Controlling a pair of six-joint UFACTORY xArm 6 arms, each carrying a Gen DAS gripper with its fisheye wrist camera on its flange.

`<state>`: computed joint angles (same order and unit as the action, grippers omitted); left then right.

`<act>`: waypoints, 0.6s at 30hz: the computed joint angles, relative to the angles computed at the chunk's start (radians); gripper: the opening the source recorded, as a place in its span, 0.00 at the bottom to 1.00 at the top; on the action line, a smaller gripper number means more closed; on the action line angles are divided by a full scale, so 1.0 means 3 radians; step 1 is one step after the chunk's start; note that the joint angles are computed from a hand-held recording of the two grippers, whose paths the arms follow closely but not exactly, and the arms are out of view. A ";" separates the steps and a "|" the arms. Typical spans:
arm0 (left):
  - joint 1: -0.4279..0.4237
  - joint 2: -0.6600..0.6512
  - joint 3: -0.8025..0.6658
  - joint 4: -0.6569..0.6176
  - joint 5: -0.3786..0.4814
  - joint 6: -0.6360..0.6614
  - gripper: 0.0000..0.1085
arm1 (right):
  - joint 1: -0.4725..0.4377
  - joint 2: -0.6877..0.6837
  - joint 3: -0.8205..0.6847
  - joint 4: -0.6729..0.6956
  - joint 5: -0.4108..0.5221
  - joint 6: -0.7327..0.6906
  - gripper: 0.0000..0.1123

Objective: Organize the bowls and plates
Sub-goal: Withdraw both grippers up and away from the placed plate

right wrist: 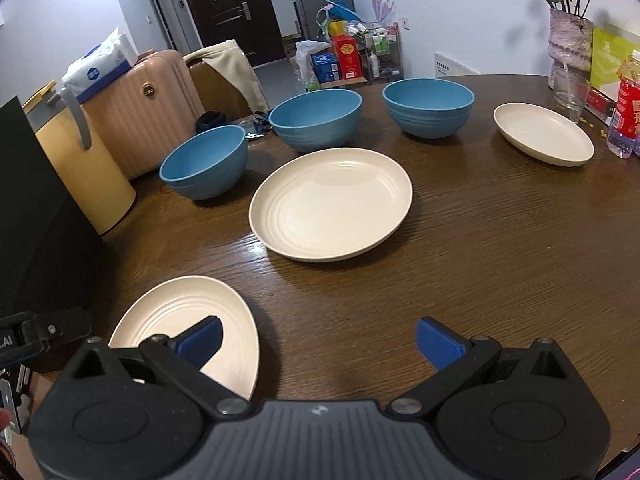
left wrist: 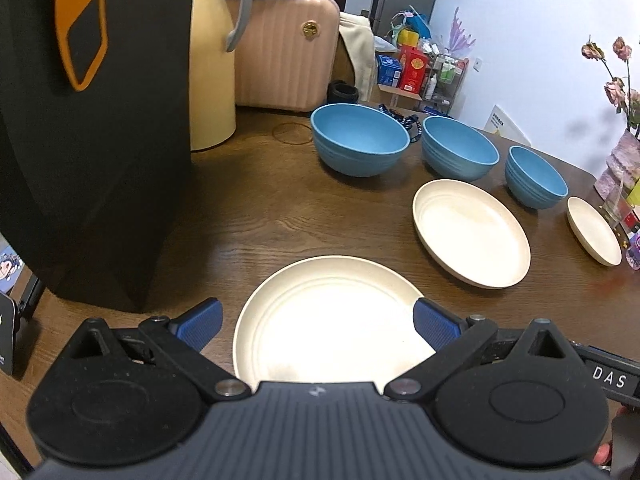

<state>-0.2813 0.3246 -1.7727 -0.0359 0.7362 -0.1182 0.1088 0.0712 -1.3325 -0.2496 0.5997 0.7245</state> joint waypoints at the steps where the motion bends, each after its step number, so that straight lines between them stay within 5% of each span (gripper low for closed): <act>1: -0.0010 0.0015 -0.0028 0.0005 0.0010 0.0002 0.95 | -0.0007 0.0006 -0.0016 -0.0003 0.0013 0.0000 0.92; 18: -0.0128 0.0381 -0.0646 0.0049 0.0278 -0.0021 0.95 | -0.0128 0.0150 -0.0316 0.0023 0.0182 -0.0065 0.92</act>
<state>-0.3198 0.4389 -1.9664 -0.0213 0.8196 -0.1246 0.0703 0.1162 -1.4272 -0.2426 0.6544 0.7050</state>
